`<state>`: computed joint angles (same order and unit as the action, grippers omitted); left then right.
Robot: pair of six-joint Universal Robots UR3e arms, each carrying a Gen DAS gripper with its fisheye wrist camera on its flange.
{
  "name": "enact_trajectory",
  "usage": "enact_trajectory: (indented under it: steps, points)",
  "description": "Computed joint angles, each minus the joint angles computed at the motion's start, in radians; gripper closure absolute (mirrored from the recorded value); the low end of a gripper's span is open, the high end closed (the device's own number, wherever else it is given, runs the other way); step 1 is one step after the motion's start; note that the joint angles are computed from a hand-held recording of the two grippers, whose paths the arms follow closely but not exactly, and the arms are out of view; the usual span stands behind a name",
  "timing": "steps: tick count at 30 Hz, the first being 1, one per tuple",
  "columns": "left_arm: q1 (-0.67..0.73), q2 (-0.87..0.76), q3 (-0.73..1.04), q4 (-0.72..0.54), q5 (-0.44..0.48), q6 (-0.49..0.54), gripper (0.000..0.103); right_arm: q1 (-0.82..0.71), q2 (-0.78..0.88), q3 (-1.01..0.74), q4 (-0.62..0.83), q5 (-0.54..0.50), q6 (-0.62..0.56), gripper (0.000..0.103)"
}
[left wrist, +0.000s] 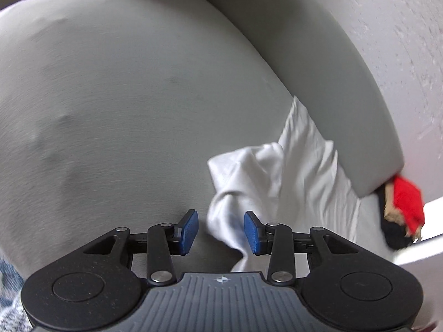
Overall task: Fold clothes
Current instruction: 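Lower the left gripper onto the sleeve cuff and close on it, then fold the held sleeve across the shirt body with the left gripper, then release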
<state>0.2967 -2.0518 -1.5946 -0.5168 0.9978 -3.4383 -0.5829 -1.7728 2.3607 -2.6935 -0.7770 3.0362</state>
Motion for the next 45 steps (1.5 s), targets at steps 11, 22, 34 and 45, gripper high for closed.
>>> enact_trajectory:
  steps: [11, 22, 34, 45]
  points:
    - [-0.181, 0.005, -0.078, 0.399, 0.39, 0.097, 0.103, -0.023, 0.009, -0.003, 0.026, 0.036, -0.02, 0.046]
    - [-0.456, -0.074, -0.007, 0.392, 0.448, 0.617, 0.086, -0.056, 0.008, 0.001, 0.063, 0.079, -0.014, 0.046]
    - [-0.155, 0.116, -0.26, 0.497, 0.105, 0.245, 0.07, -0.076, 0.022, -0.001, 0.084, 0.116, -0.018, 0.041]
    - [-0.466, -0.218, 0.281, 0.209, 0.491, 0.562, 0.055, -0.13, -0.022, 0.023, 0.124, 0.146, 0.017, 0.038]
